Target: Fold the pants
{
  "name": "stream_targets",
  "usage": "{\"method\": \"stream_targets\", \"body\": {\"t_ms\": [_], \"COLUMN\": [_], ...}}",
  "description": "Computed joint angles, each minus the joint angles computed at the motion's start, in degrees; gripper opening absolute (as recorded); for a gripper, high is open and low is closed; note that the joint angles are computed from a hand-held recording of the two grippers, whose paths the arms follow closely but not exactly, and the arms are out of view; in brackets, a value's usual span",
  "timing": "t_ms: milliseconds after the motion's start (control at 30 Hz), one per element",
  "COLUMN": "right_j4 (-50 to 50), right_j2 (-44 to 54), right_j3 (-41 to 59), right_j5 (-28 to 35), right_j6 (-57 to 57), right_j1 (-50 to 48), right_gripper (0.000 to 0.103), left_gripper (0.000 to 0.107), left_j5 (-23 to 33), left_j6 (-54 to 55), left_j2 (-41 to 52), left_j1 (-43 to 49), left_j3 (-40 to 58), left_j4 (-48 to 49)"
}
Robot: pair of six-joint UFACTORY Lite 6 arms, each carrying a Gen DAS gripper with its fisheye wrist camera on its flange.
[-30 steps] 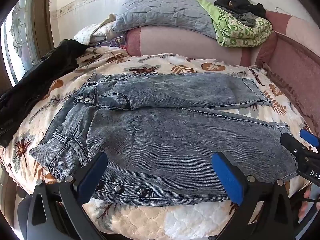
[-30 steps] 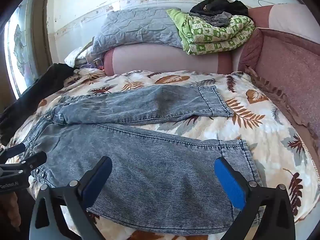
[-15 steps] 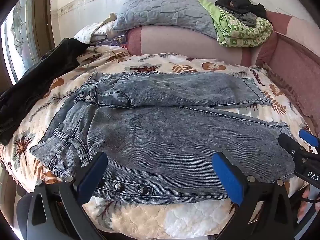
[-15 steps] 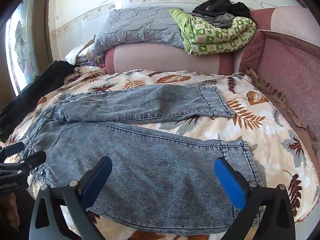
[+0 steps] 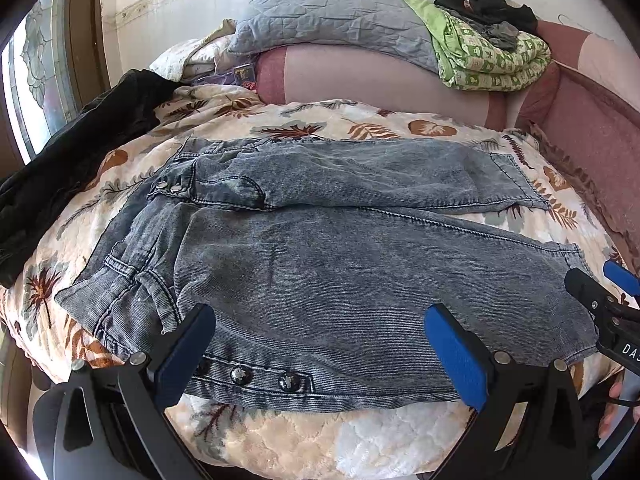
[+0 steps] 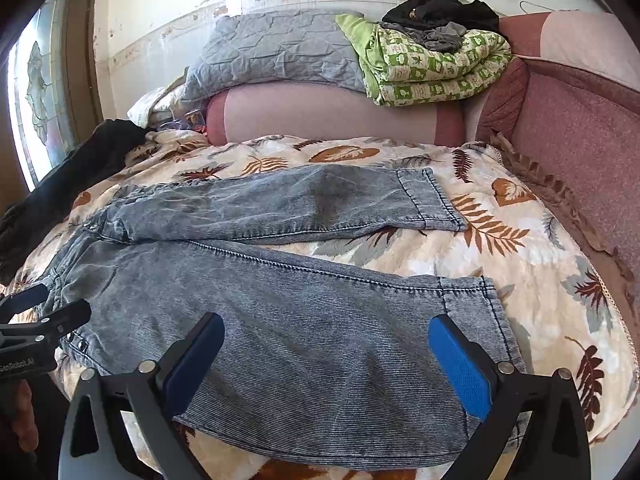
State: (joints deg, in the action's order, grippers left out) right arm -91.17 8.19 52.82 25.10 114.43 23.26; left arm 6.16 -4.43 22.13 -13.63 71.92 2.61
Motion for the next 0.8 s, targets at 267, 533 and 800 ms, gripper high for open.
{"method": "stream_targets", "body": {"t_ms": [267,533,800], "right_j4": [0.6,0.4,-0.1], "right_j2": [0.6,0.5,0.3], "right_j3": [0.6,0.4,0.3], "right_j5": [0.3,0.3,0.2], "right_j6": [-0.7,-0.6,0.0], "right_j1": [0.4,0.3,0.2], "right_gripper": [0.103,0.103,0.103], "left_gripper": [0.103,0.103,0.103], "left_j5": [-0.1,-0.1,-0.4], "left_j6": [5.2,5.6,5.7], "left_j2": [0.4,0.2,-0.1], "left_j1": [0.6,0.7,0.6], "left_j3": [0.3,-0.1,-0.6], "left_j4": [-5.1,-5.7,-5.9]}}
